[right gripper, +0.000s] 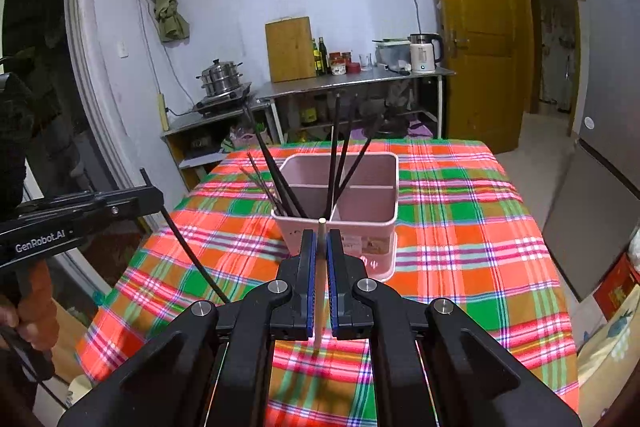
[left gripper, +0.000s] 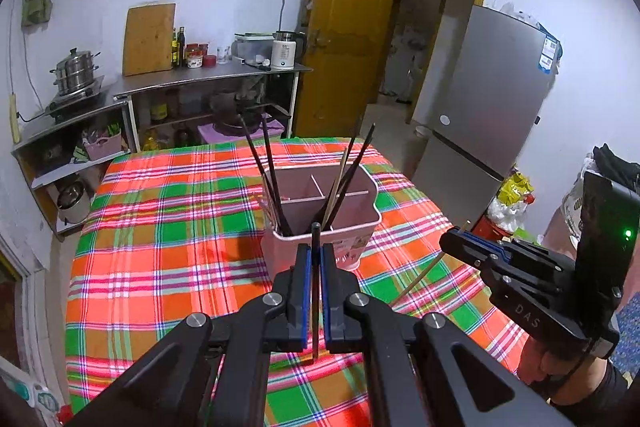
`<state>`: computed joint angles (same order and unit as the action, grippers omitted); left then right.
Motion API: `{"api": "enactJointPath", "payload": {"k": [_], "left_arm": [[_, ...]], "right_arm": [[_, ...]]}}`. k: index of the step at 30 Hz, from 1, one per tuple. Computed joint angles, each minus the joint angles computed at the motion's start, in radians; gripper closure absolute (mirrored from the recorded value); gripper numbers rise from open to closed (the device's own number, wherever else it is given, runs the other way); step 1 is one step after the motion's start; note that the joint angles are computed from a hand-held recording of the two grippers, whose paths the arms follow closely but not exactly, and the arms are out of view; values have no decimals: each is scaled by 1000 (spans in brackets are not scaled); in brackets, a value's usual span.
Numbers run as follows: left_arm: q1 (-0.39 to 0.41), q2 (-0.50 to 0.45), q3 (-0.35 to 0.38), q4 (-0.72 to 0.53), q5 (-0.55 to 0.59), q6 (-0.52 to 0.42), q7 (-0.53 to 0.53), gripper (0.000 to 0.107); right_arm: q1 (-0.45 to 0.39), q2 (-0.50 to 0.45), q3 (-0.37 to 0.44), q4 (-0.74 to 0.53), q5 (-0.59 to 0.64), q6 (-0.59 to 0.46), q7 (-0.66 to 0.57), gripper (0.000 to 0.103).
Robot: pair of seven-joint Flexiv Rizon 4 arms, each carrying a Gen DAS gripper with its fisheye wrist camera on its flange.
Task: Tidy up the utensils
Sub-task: 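Lift both held chopsticks and carry them above the pink basket, then lower both tools into the basket and open them to release the chopsticks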
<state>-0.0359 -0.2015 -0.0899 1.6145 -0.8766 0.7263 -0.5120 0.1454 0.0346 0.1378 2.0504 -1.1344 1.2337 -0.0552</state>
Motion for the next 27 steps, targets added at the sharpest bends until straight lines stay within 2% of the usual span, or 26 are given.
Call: {"api": "enactJointPath", "payload": {"k": [17,27], "left_arm": [[17,-142,-71,-294,-1,-8,-117,103],[21,-243,-112,-441,46,5,-185,103]], "right_arm": [[1,-73,-52,-183,-92,6,-11,98],[5,-136,-93,-271,-134,34,19,98]]}}
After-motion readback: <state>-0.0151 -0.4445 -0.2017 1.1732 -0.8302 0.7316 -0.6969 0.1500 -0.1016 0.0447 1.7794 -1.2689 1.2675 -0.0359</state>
